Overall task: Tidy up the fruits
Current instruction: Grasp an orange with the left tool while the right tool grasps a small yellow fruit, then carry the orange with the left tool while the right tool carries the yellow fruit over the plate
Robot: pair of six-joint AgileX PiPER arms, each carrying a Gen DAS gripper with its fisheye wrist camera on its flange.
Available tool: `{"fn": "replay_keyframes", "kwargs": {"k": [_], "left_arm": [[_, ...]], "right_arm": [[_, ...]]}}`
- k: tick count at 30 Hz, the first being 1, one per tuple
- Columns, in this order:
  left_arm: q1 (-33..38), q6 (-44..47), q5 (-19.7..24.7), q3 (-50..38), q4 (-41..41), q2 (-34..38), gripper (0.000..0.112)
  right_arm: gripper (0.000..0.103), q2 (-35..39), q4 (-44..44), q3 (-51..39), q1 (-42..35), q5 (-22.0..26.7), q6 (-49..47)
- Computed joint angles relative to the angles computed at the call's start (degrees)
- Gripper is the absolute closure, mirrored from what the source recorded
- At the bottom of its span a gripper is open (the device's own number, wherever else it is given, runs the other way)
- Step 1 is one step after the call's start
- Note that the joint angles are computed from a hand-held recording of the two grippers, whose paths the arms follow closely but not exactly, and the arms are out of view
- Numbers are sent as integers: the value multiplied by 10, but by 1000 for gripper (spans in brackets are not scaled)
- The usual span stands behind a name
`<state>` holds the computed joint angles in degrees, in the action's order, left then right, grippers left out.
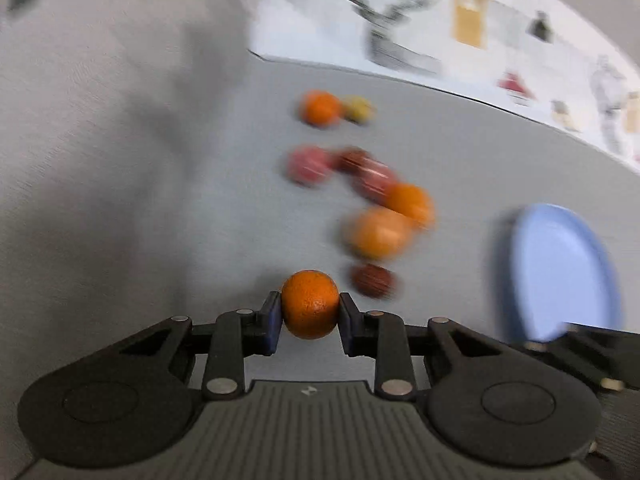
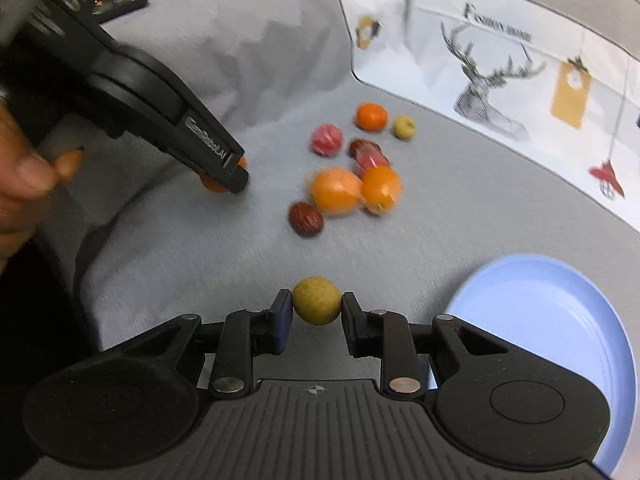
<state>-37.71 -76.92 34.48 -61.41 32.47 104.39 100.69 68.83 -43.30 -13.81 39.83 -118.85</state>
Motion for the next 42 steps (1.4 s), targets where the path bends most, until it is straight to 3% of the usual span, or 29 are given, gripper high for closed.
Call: {"fn": "replay_keyframes", "kwargs": {"k": [4, 8, 15, 19, 26, 29, 35, 37, 42], "left_arm": [[-7, 43, -18, 6, -23, -4, 80], [25, 152, -25, -15, -134, 26, 79], [30, 150, -30, -22, -124, 41, 79], [26, 116, -37, -11, -97, 30, 80], [9, 57, -45, -2, -39, 16, 80], [-1, 43, -43, -5, -18, 16, 80], [0, 32, -53, 0, -6, 15, 80], [-2, 30, -48, -4, -2, 17, 80], [-15, 7, -25, -13, 29, 11, 80]], "right_arm": [[75, 4, -73, -19, -4, -8, 89], [75, 21, -93, -38, -3, 0, 124], [75, 25, -89, -44, -2, 11, 136], [75, 11, -114, -75, -26, 69, 180], [75, -4, -125, -206, -122, 199, 230], [75, 24, -118, -234, -153, 194, 222], [75, 83, -139, -244, -177, 122, 265], [75, 92, -115, -255, -187, 129, 255], [75, 117, -147, -274, -181, 85, 299]]}}
